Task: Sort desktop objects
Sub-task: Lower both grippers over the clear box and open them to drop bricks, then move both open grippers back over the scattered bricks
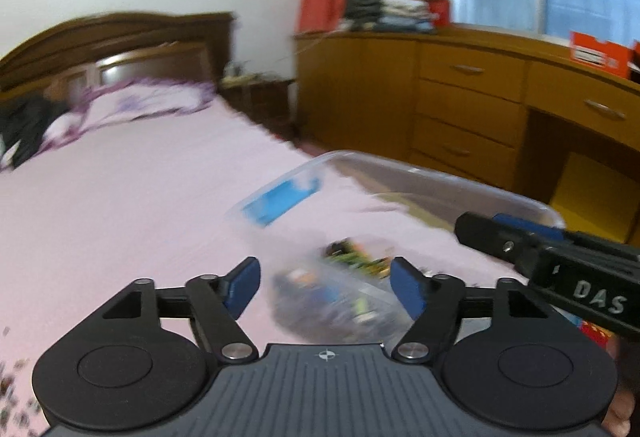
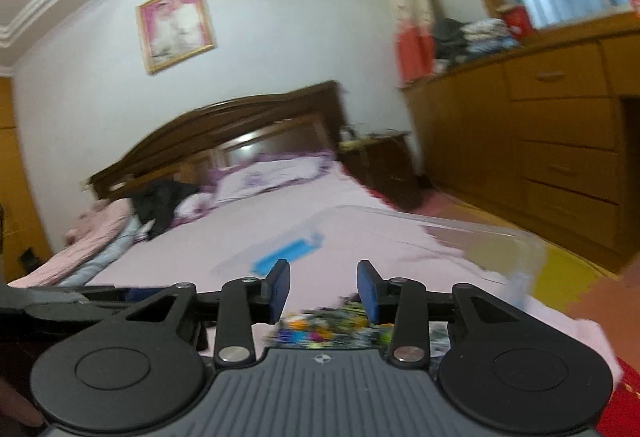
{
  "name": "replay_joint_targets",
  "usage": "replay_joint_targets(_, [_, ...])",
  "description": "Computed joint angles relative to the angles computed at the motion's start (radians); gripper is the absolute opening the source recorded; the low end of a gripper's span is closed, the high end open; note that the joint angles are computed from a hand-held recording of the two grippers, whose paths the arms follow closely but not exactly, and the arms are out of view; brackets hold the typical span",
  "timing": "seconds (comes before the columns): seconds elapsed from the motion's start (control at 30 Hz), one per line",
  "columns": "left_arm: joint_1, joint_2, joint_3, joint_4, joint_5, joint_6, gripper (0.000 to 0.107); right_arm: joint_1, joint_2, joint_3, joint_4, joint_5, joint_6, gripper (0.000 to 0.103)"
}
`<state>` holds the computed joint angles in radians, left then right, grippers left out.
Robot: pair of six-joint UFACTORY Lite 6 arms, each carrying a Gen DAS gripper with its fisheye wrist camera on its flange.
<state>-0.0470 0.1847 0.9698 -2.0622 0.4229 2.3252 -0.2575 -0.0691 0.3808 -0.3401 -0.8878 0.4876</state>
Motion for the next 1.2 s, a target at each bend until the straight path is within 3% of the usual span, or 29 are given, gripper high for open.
replay_joint_targets(0.13, [0.031, -0.061, -0.010, 0.076, -0.047, -0.072, 0.074, 0.053, -0.013, 0.048, 0.004, 0.085, 0.016, 0.046])
replay_joint_targets(0.2, [0.045, -0.090, -0.022, 0.098, -0.053, -0.082, 0.084, 0.088, -0.015, 0.091, 0.048, 0.152, -0.003, 0.048])
replay_joint_targets(0.23, [0.060, -0.110, -0.042, 0.109, -0.041, -0.093, 0.088, 0.113, -0.026, 0.096, 0.089, 0.173, -0.041, 0.052])
replay_joint_targets(0.47, [0.212, -0.237, -0.223, 0.067, 0.036, 0.005, 0.095, 0.412, -0.139, 0.068, 0.430, 0.291, -0.292, 0.060])
replay_joint_targets(0.63, [0.492, -0.218, -0.288, 0.201, 0.162, 0.010, 0.101, 0.693, -0.024, 0.144, 0.686, 0.307, -0.449, 0.070])
replay_joint_targets(0.83, [0.850, 0.004, -0.103, 0.441, 0.247, -0.009, 0.102, 1.045, 0.300, 0.472, 1.123, 0.349, -0.693, 0.070])
replay_joint_targets(1.0, [1.009, 0.214, 0.192, 0.634, 0.260, -0.176, 0.102, 1.218, 0.589, 0.860, 1.303, 0.414, -0.875, 0.077])
replay_joint_targets(1.2, [1.088, 0.392, 0.498, 1.021, 0.218, -0.543, 0.102, 1.274, 0.885, 1.388, 1.888, 0.634, -1.473, 0.081])
